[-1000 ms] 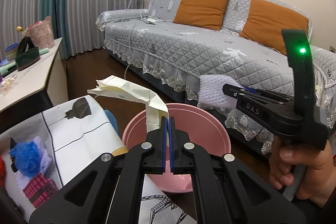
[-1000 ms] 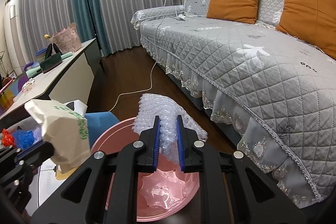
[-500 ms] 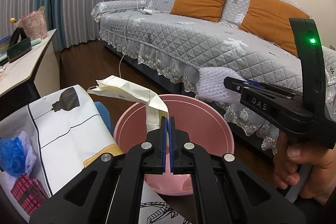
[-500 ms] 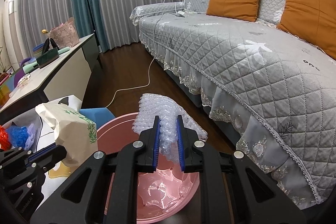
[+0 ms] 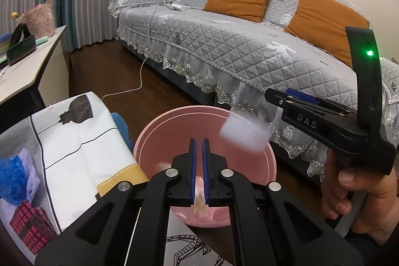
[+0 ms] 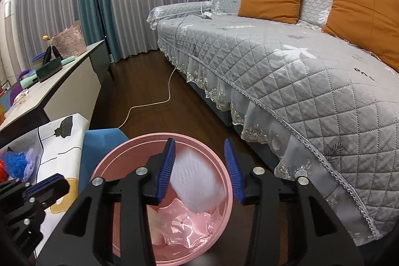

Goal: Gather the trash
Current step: 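Open the right gripper to drop the net into the pink bin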

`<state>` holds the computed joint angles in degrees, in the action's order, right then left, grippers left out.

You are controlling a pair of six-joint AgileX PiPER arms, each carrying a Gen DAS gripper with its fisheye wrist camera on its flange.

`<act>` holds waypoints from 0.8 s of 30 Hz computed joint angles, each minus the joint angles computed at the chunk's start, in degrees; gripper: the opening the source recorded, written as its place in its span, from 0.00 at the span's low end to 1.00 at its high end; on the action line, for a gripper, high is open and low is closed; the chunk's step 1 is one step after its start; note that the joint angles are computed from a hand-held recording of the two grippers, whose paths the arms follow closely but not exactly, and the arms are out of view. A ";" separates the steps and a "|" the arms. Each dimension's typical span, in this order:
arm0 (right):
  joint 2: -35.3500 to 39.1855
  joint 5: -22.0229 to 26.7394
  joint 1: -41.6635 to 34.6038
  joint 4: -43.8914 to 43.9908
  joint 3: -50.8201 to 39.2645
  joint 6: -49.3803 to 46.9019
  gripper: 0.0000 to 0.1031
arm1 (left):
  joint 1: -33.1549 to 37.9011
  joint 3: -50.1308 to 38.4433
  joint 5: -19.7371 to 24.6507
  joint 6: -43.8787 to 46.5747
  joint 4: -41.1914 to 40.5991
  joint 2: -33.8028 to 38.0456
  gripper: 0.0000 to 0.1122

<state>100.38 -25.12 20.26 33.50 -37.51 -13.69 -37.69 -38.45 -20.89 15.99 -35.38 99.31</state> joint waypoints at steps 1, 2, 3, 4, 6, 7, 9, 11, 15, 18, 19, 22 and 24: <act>-0.03 -0.19 0.07 0.20 0.08 -0.21 0.42 | -0.15 0.38 0.00 0.80 -1.01 -0.52 0.04; -0.07 -0.51 0.16 0.37 0.23 -0.45 0.42 | -0.26 0.82 -0.12 1.32 -1.70 -1.00 0.04; -0.10 -0.64 0.17 0.37 0.29 -0.55 0.42 | -0.33 1.04 -0.12 1.85 -2.34 -1.34 0.04; -0.14 -0.85 0.26 0.63 0.38 -0.85 0.42 | -0.45 1.43 -0.15 2.47 -3.10 -1.89 0.04; -0.24 -1.11 0.45 0.95 0.57 -1.19 0.42 | -1.01 2.10 -0.15 5.34 -6.28 -3.36 0.04; -0.36 -1.26 0.59 1.32 0.68 -1.52 0.42 | -1.08 2.35 -0.12 6.07 -7.03 -3.84 0.04; -0.86 -2.23 1.25 2.77 1.20 -2.70 0.42 | -1.75 3.63 -0.20 9.51 -10.83 -6.03 0.04; -1.59 -3.74 2.16 4.12 1.96 -3.74 0.43 | -2.44 5.24 -0.59 12.41 -14.04 -8.55 0.05; -3.69 -5.14 3.49 5.68 3.49 -4.89 0.45 | -3.66 8.29 -1.46 17.50 -20.19 -13.25 0.05; -5.52 -5.74 5.05 7.66 4.49 -6.65 0.46 | -4.63 10.59 -2.17 21.46 -24.74 -16.70 0.05; -6.21 -6.05 5.64 8.03 4.96 -7.05 0.46 | -5.02 11.25 -2.46 22.64 -26.14 -17.72 0.05; -7.79 -6.58 7.38 9.74 5.83 -8.77 0.46 | -6.47 12.98 -3.44 26.37 -30.81 -20.86 0.05; -8.58 -6.75 8.32 10.78 6.21 -9.71 0.46 | -7.55 14.44 -4.31 28.73 -33.84 -23.31 0.05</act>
<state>91.80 -31.87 28.58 44.29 -31.30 -23.40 -45.24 -24.01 -25.20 44.73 -69.22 76.00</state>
